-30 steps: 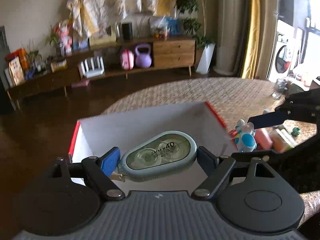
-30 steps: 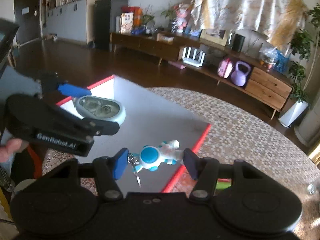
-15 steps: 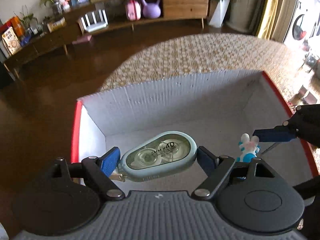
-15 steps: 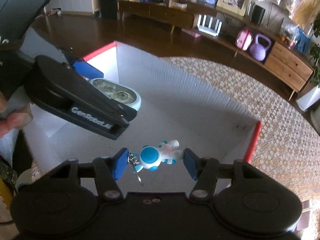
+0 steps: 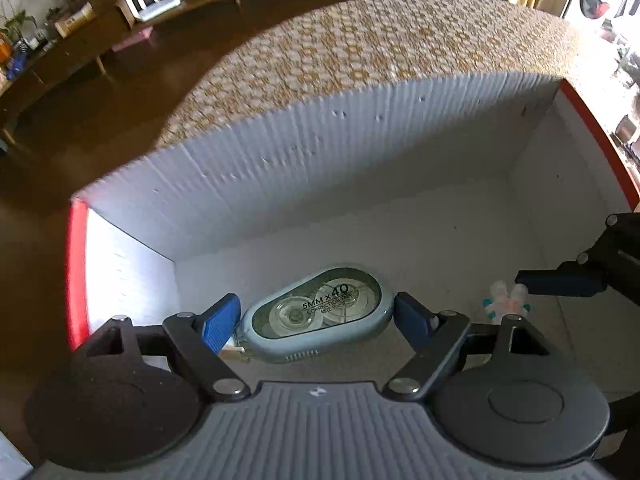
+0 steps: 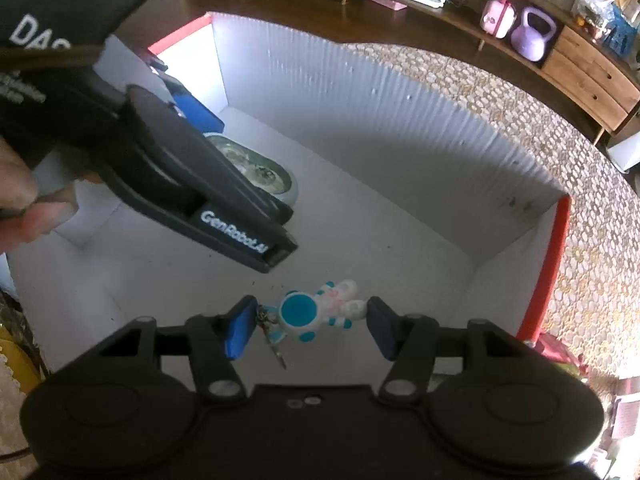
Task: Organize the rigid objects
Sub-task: 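Open the left tool to drop the tape while the right drops the keychain into the box, then move both open tools back from the box to the table items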
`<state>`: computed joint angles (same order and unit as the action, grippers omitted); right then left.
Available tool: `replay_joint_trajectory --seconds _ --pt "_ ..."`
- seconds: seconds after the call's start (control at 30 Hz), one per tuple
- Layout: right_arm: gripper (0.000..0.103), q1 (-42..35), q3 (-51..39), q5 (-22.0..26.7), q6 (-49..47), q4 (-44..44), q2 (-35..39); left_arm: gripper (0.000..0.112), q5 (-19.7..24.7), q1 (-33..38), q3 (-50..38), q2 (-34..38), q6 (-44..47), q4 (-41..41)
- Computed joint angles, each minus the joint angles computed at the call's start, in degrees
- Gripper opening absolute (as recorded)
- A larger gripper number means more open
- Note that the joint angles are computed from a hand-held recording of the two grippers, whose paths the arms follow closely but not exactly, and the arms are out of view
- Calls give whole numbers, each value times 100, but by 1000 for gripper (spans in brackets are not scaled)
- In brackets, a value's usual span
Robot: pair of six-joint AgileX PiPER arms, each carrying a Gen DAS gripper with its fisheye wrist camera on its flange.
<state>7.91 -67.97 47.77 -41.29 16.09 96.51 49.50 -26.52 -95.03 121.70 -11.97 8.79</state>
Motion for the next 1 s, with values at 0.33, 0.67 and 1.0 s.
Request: replay_joint_trajectory --seconds 0.33,0.67,1.0 --pt "63 72 204 -47 58 -54 -207 84 393 59 -380 347 146 -270" --pt "76 -258 517 97 -338 481 -928 83 193 -2 15 -202 -106 -291" --pt "78 -1068 747 776 -1091 1241 -1853 83 -195 -348 767 -1146 -739 154"
